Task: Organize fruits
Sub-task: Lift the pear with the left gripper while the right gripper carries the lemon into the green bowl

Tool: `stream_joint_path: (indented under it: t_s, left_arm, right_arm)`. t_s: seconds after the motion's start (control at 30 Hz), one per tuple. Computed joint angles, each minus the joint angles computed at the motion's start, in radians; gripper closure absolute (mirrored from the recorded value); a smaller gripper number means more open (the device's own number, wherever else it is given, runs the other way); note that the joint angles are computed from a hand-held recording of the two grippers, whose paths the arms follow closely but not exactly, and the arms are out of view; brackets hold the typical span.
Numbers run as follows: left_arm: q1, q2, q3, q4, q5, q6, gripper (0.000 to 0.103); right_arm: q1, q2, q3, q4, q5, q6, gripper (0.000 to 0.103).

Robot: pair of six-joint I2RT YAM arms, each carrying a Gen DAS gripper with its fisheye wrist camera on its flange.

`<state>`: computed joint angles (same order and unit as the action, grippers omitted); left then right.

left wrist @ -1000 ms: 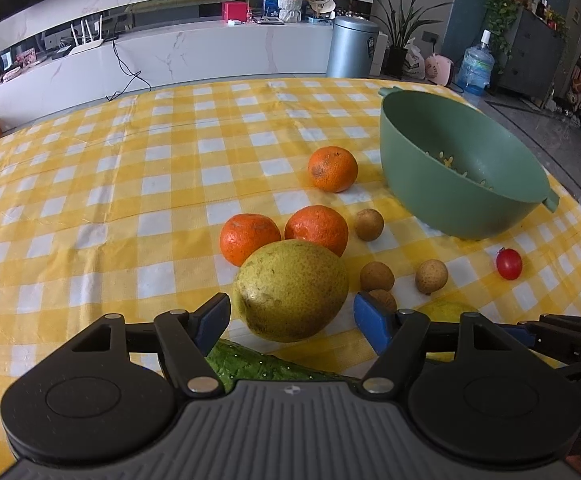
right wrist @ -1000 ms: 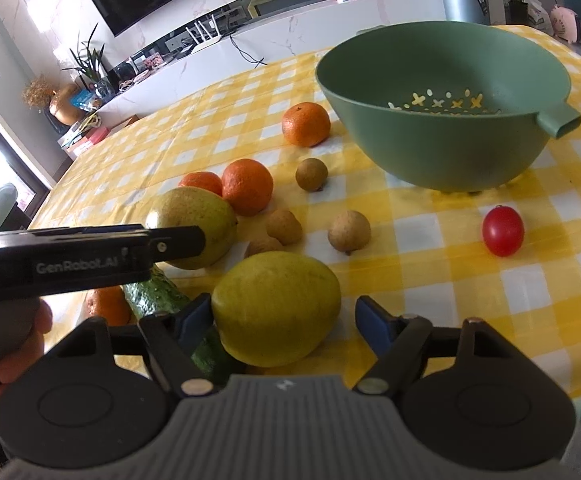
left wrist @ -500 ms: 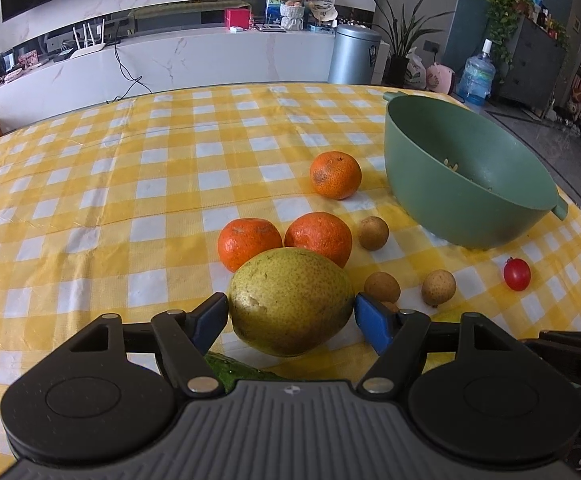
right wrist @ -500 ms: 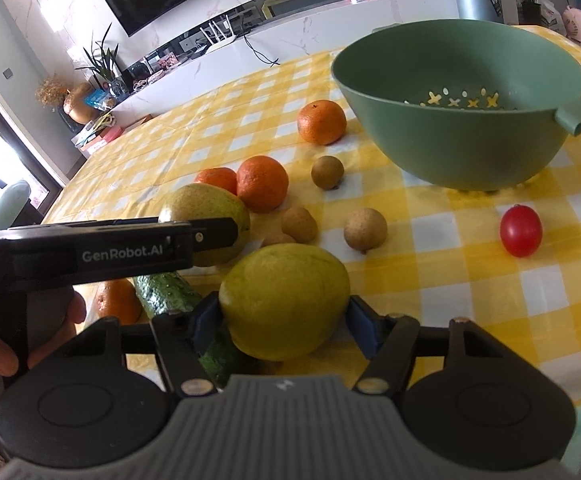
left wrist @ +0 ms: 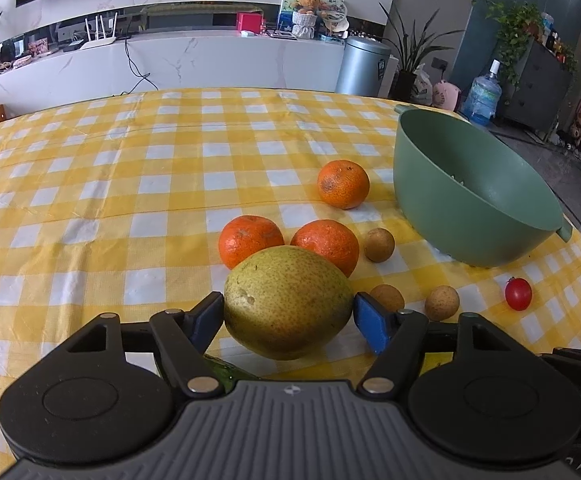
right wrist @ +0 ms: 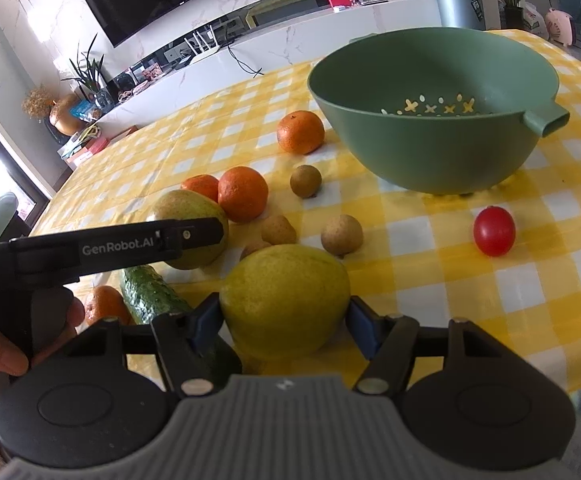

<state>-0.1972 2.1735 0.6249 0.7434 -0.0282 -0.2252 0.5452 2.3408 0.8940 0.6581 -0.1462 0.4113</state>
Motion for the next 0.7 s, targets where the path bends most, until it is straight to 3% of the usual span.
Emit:
stream_joint_path:
  t_s: [0.3,0.53,0.7]
  left_arm:
    - [-0.046,-0.045,-0.053,0.029,-0.080,-0.002,0.024]
    - [-0.094,-0.168,-0.153,0.072,-0.147,-0.048,0.024]
    - [-0.148,-0.298,-0.167,-0.031,-0.173,-0.086,0.024]
  right_arm:
    - [0.009,-0.038,-0.071,0.074,0.030,-0.029,0.039]
    - [0.000,-0.091,-0.136,0.117,0.038,-0.046,0.039]
    - [-0.023,-0.168,-0.194,0.136,0.041,-0.091,0.039]
